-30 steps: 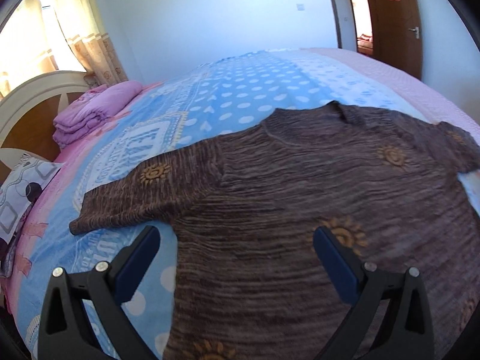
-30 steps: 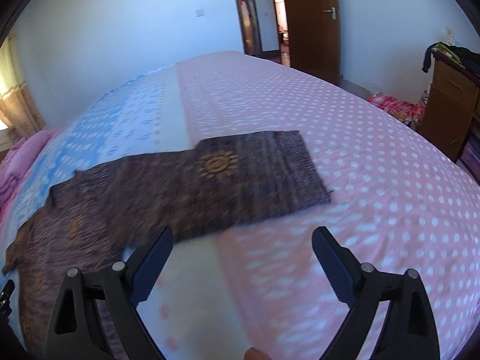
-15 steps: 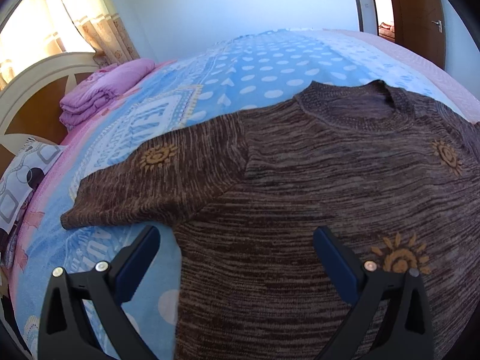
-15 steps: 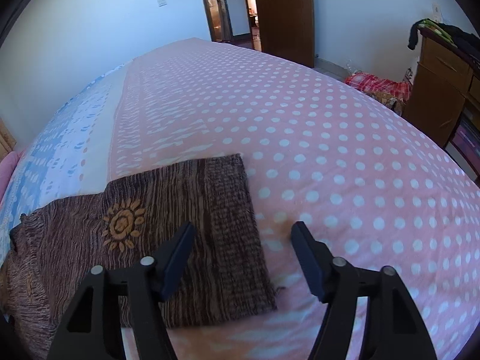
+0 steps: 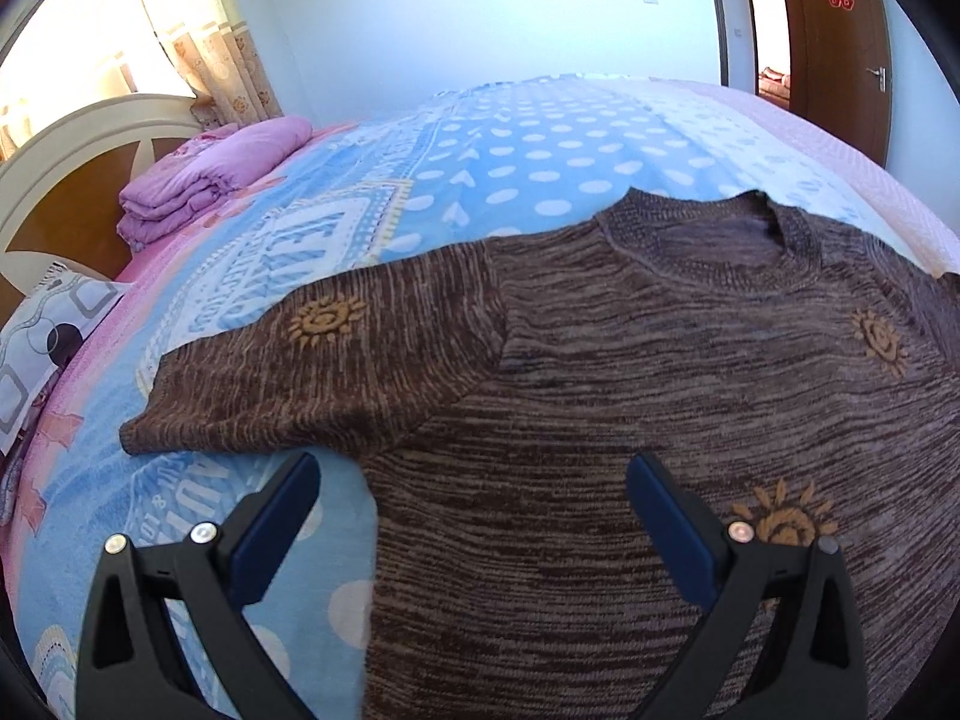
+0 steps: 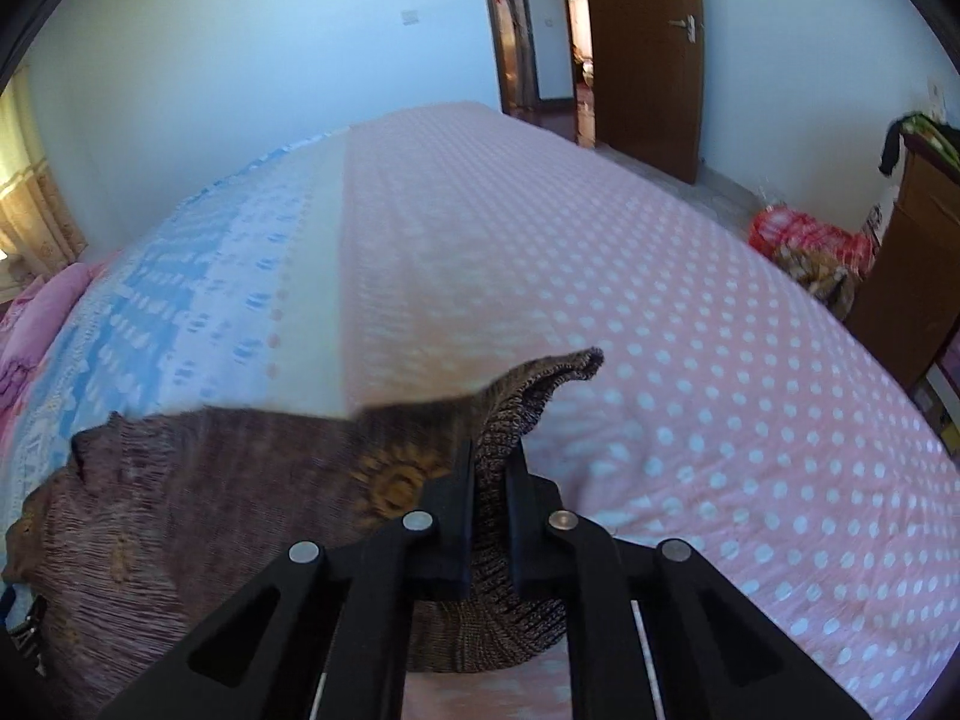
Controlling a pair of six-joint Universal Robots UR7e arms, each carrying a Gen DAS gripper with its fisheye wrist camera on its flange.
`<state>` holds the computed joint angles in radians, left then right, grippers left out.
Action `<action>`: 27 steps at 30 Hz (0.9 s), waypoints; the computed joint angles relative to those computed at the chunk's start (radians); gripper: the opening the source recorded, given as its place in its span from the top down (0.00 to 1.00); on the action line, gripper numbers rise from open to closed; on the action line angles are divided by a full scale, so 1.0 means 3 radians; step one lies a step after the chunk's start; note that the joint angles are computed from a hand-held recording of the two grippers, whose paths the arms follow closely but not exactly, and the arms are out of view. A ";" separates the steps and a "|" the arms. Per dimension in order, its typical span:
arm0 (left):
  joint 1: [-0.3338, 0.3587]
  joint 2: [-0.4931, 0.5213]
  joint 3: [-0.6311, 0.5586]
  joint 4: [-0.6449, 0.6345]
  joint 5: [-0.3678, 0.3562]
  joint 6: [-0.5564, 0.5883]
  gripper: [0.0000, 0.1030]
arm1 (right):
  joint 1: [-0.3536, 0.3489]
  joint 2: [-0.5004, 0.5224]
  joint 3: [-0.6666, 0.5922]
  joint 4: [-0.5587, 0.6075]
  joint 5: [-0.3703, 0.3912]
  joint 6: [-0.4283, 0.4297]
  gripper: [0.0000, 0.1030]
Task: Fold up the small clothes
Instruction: 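Lift the sleeve with the right tool and fold it across the sweater body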
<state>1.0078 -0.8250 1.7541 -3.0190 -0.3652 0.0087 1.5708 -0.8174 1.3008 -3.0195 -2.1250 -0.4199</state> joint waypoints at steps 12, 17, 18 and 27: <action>0.0011 -0.0053 0.0052 -0.0186 -0.0146 0.0098 0.00 | 0.0598 0.0204 -0.0341 0.0229 0.0092 -0.0229 0.93; 0.0021 -0.0093 0.0076 -0.0236 -0.0174 0.0112 0.00 | 0.0820 0.0406 -0.0520 0.0474 0.0163 -0.0233 0.93; 0.0024 -0.0103 0.0082 -0.0234 -0.0178 0.0107 0.00 | 0.0861 0.0467 -0.0557 0.0519 0.0182 -0.0234 0.93; 0.0029 -0.0174 0.0134 -0.0104 -0.0096 0.0068 0.00 | 0.0940 0.1142 -0.0838 0.0774 0.0625 -0.0067 0.92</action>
